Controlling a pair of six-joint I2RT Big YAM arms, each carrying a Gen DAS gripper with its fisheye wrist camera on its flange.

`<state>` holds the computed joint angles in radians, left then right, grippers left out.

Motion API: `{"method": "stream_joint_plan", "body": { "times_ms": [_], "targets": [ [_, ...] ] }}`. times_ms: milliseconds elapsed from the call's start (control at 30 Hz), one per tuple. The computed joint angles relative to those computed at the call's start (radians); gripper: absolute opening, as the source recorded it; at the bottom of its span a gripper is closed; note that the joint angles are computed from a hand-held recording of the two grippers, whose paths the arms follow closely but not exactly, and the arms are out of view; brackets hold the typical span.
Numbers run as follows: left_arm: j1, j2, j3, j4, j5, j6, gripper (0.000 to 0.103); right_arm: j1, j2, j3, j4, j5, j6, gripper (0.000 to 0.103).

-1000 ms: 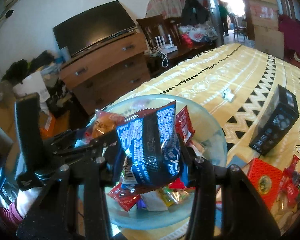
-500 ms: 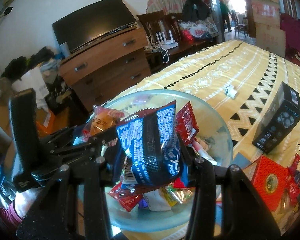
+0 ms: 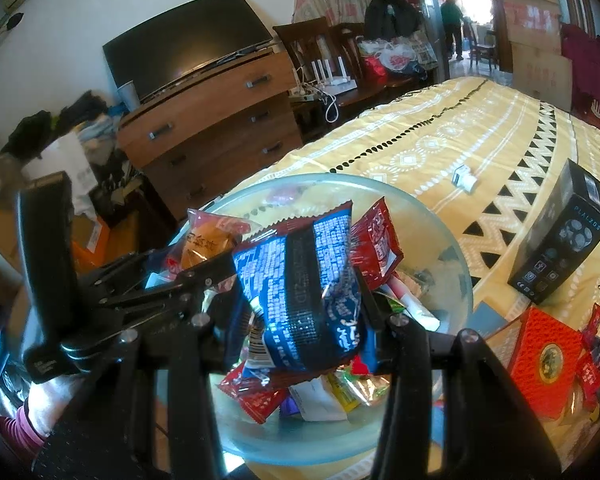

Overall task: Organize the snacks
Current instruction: 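Carry both packs to the glass bowl and open both tools to drop them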

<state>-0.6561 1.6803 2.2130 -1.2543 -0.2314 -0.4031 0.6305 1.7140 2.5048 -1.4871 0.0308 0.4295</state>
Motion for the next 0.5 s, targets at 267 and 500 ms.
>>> {"method": "stream_joint_plan", "body": {
  "times_ms": [267, 500],
  "targets": [
    [0.002, -0.001, -0.004, -0.003, -0.001, -0.005, 0.058, 0.002, -0.001, -0.004, 0.001, -0.002, 0.001, 0.047],
    [0.001, 0.014, 0.021, -0.027, -0.005, -0.010, 0.058, 0.008, 0.004, -0.005, 0.002, -0.001, 0.007, 0.048]
  ]
}}
